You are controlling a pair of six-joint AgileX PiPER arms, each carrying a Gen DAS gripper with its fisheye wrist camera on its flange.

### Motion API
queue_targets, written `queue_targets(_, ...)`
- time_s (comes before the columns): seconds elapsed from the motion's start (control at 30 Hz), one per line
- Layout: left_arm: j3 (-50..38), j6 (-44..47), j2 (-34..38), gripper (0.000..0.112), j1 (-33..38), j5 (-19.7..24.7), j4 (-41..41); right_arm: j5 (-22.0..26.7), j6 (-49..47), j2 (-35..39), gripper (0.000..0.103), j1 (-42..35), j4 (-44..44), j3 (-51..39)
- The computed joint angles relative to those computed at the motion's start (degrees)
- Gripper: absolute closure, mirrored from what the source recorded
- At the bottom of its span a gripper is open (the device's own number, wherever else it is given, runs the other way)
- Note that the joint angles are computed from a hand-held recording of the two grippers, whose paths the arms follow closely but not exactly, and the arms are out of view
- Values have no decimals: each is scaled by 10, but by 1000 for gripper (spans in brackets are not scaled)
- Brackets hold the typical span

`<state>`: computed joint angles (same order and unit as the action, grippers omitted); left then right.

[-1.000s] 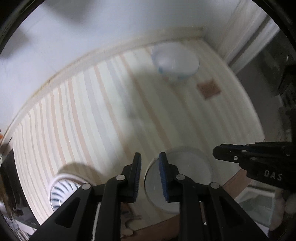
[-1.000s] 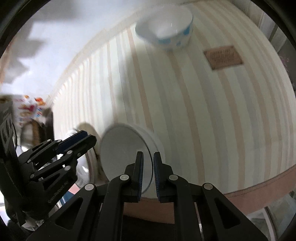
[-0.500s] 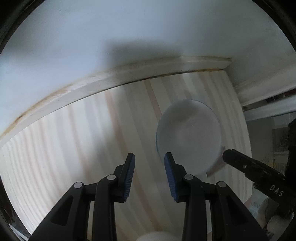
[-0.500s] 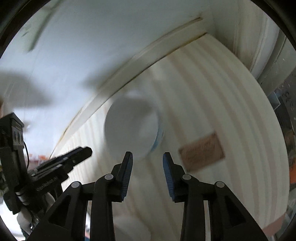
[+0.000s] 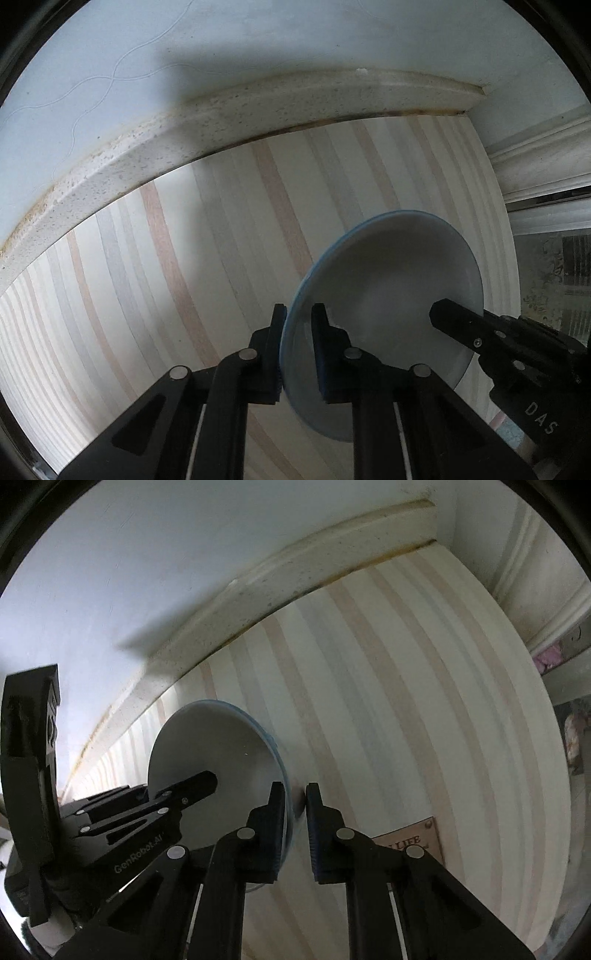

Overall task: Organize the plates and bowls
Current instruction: 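Grasp the rim of the blue-dot bowl with both grippers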

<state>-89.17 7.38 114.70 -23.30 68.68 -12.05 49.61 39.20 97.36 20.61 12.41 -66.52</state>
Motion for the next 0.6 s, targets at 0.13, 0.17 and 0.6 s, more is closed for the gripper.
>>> queue_targets(0.13,8,-3,-11,101,-7,0,7,12,1,11,91,0,-3,-16)
queue_targets(0.17,12,-4,-15,101,-9,-2,9,16,2,12,91,1,-4,-19)
queue_targets(0.6,29,-5,-77,101,-14,7,20,38,18,2,91,25,-21,-42)
